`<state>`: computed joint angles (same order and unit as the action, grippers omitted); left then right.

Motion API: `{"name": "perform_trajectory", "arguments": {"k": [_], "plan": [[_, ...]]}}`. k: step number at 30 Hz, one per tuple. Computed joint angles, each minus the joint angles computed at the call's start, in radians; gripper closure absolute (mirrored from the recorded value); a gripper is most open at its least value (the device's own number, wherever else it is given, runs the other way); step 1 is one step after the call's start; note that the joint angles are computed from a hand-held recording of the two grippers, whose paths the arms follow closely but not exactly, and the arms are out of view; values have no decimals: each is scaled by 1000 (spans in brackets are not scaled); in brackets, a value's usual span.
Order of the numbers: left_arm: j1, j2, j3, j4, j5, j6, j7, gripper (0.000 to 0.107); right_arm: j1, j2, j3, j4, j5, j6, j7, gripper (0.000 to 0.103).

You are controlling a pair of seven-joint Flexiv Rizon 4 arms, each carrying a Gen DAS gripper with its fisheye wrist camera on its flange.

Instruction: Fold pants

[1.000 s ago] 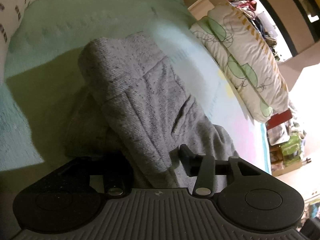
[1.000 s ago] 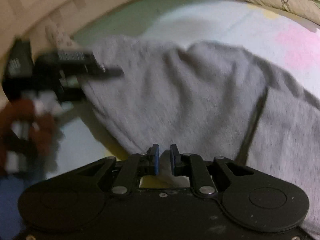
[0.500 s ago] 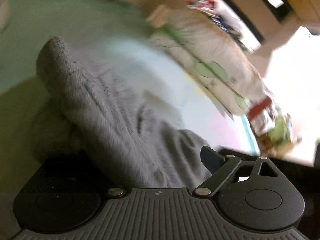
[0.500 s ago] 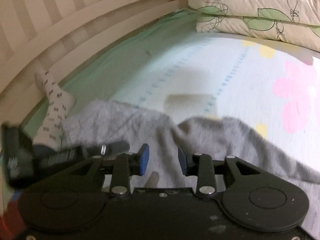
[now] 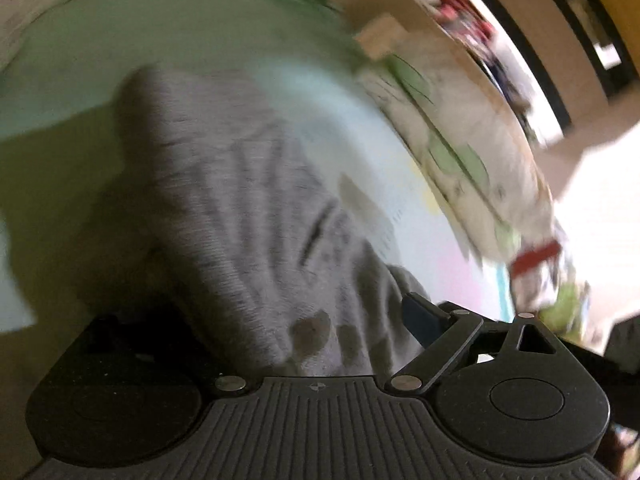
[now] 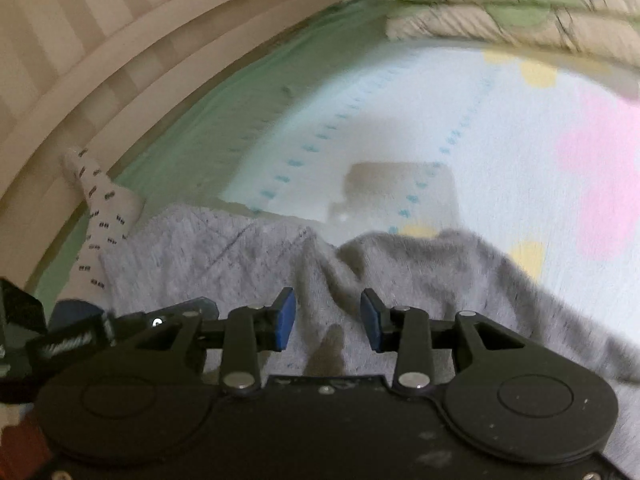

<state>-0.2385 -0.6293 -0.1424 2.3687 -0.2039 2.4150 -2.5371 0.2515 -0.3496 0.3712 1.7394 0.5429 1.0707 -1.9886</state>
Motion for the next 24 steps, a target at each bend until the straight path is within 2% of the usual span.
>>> {"name": "perform_trajectory", "arguments": {"k": [2, 6, 10, 11, 14, 18, 22, 24], "plan": [[-28, -11, 10, 20, -57, 51, -38, 14, 7, 11, 5, -2, -19, -2, -29, 52], [41, -40, -10, 22, 9, 118, -134, 14, 34, 27, 5, 14, -50, 0, -34, 51], [58, -71, -13, 9, 15, 150, -186, 12, 60, 63, -13, 107, -92, 28, -12, 51], [53, -68, -10, 10, 5, 144, -182, 12, 62, 73, -13, 136, -97, 37, -9, 51], [35, -53, -3, -3, -14, 108, -149, 10, 33, 100, 11, 183, -38, -33, -52, 54], [22, -24, -2, 0, -47, 62, -140, 10, 58, 125, 12, 270, 2, 52, -80, 55], [-17, -22, 12, 6, -101, 91, -155, 11, 29, 121, 9, 248, 100, 28, -93, 57], [-38, -16, 26, 0, -114, 80, -111, 15, 23, 122, 5, 243, 118, 16, -117, 58]]}}
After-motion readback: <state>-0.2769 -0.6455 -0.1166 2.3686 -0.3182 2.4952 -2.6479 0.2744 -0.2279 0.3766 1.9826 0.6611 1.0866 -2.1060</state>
